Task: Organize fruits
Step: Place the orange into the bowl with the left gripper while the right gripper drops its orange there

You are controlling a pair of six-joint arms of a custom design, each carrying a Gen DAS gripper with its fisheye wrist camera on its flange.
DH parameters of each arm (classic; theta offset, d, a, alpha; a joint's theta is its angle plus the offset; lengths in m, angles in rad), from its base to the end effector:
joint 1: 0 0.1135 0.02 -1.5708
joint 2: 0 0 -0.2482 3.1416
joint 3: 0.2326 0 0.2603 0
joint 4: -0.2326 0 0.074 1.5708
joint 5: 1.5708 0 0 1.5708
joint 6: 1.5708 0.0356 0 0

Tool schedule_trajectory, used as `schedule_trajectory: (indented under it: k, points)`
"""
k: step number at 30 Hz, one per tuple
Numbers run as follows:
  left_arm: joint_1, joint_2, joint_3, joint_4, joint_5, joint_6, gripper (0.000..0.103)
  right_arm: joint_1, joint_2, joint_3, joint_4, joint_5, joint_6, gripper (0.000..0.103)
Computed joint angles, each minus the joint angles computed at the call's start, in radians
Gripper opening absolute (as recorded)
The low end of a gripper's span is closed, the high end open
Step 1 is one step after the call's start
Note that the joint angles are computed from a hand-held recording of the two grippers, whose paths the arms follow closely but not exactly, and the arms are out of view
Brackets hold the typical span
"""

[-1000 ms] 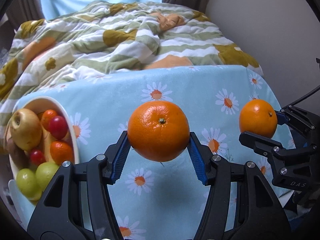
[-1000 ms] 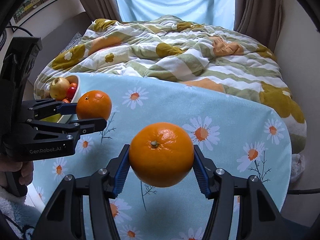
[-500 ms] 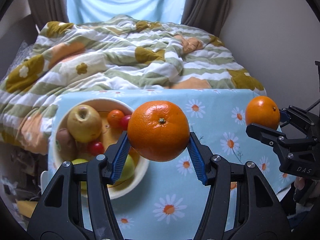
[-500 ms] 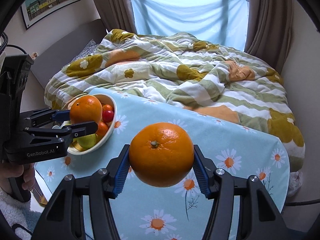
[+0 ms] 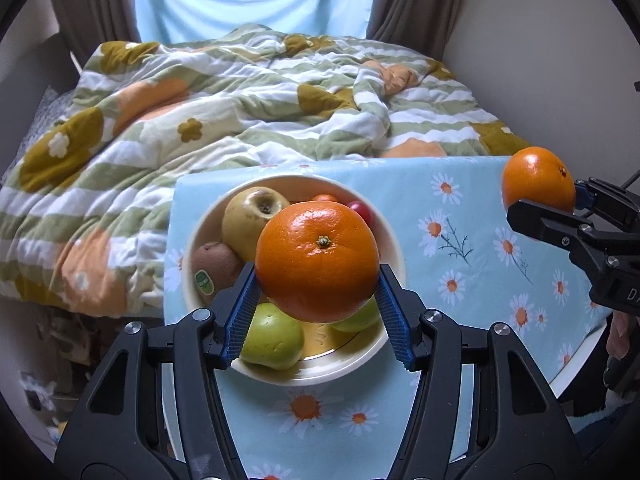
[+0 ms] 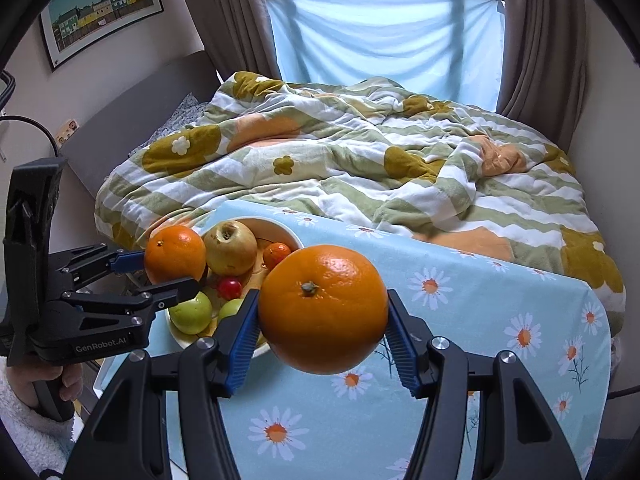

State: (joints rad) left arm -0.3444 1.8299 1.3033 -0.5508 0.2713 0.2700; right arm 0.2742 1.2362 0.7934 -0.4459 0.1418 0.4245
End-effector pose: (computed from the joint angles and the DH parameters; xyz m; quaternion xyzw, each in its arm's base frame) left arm 0.3582 -0.1386 0.1826 0.3220 0.9058 -0.1401 0.2369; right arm 0.2535 0.0661 0.2088 0.0942 0.9356 0.0515 0.3363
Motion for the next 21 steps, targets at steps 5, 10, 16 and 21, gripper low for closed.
schedule_trajectory:
  k: [5,10,16,21]
  points:
    - [0.038,0.104,0.071,-0.058,0.038,0.090,0.064,0.070,0.080,0.048,0.018,0.076,0.083,0.055]
    - [0.046,0.191,0.156,-0.127,0.056,0.147,0.064,0.107,0.130,0.077,0.012,0.127,0.147,0.055]
    - [0.050,0.220,0.205,-0.178,0.096,0.154,0.065,0.118,0.145,0.107,-0.028,0.145,0.171,0.055]
    - [0.048,0.151,0.153,-0.109,0.076,0.110,0.103,0.092,0.151,0.112,-0.029,0.116,0.139,0.055]
